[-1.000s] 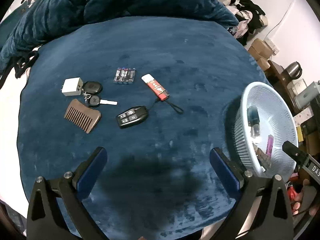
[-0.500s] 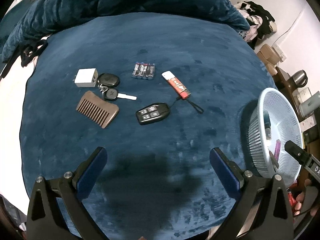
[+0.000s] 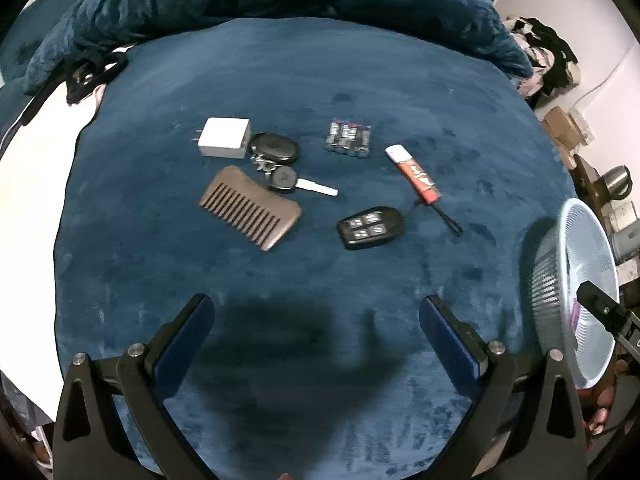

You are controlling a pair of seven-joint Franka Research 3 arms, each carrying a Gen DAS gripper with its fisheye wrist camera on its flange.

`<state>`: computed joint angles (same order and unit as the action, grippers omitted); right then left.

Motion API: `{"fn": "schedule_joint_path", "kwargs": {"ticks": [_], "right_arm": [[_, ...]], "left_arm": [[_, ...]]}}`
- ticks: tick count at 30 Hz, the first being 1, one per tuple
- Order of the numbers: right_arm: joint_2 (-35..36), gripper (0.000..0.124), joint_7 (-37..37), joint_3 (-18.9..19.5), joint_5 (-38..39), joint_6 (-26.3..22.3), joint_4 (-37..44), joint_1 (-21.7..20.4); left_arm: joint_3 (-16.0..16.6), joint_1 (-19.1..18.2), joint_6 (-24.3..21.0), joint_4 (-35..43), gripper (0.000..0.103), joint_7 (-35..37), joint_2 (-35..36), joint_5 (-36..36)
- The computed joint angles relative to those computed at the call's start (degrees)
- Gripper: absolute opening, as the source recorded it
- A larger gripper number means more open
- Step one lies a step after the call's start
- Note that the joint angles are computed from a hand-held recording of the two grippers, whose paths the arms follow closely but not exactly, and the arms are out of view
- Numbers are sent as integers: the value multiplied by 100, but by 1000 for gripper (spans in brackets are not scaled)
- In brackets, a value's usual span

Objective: Organize rigid objects
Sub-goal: 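Move the left tool to the wooden comb while the right tool approaches the red lighter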

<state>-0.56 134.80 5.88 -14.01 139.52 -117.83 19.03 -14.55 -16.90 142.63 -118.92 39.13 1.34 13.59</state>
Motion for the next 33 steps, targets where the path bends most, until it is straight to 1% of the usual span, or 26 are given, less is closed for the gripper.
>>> {"fn": "schedule_joint_path", "kwargs": {"ticks": [9, 14, 17, 21, 27, 31, 33], "right_arm": [[437, 103, -165, -4, -36, -126, 485, 208], [709, 103, -308, -47, 23, -154, 785, 340], [908, 103, -483, -70, 101, -134, 1005, 419], [1206, 103, -764, -106, 279, -108, 1300, 521], [1652, 103, -1108, -194, 557, -183, 1723, 638], [2030, 103, -1415, -238, 801, -244, 2102, 647], [2203, 103, -1539, -261, 928, -318, 2305, 650]], "left_arm": [[77, 118, 73, -192, 103, 88, 3, -199], [126, 208, 191, -285, 103, 150, 27, -347], [167, 278, 214, -333, 103, 107, 47, -435], [209, 381, 306, -411, 103, 226, 88, -682], [261, 524, 426, -408, 103, 322, 258, -913], [326, 591, 629, -279, 102, 33, 490, -797], [354, 618, 633, -127, 102, -169, 656, -724]]}}
